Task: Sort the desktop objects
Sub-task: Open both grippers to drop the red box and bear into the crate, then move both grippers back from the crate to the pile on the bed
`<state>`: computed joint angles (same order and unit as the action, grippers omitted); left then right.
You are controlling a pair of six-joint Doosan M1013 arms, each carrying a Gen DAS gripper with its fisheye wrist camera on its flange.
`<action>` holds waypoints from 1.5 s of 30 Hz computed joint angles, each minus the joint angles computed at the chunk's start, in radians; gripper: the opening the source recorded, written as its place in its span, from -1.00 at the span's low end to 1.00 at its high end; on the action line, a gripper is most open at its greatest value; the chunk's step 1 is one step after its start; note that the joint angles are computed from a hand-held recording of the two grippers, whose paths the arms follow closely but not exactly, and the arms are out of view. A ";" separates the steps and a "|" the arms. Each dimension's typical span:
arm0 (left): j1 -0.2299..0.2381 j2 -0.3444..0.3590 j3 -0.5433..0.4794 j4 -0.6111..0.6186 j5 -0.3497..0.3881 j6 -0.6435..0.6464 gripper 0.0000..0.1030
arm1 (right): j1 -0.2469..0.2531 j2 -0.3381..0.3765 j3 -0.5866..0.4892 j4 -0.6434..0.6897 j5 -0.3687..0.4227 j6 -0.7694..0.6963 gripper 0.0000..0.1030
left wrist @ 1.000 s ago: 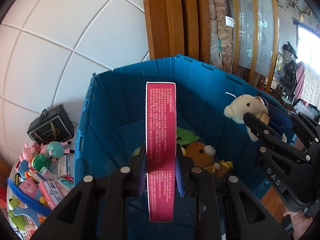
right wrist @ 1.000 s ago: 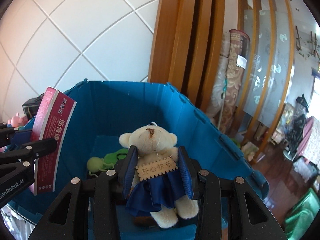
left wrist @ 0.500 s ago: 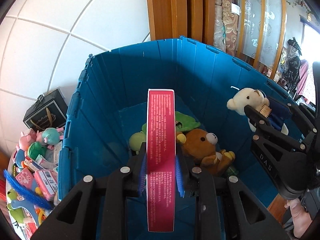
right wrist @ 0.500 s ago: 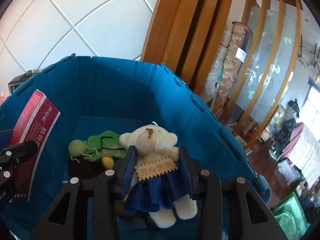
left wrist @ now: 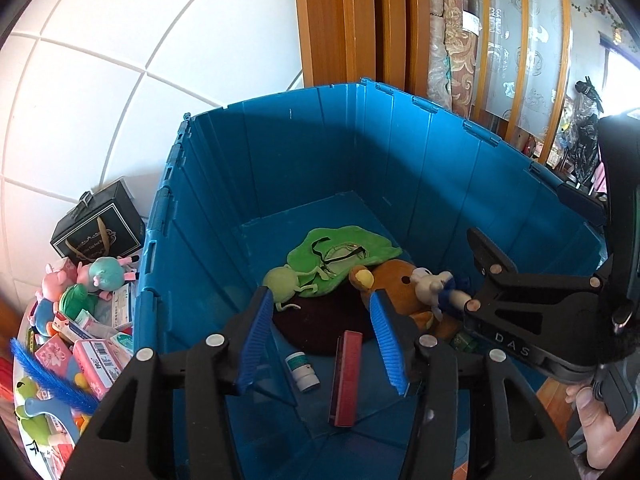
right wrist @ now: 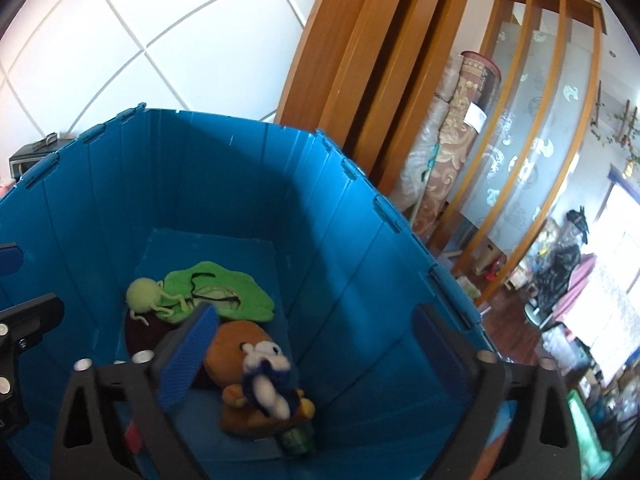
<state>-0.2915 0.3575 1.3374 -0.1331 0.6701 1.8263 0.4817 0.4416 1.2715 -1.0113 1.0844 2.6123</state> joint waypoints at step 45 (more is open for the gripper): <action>0.350 -0.172 0.327 0.383 -0.272 -0.563 -0.01 | 0.197 0.071 -0.098 -0.064 -0.692 -0.025 1.00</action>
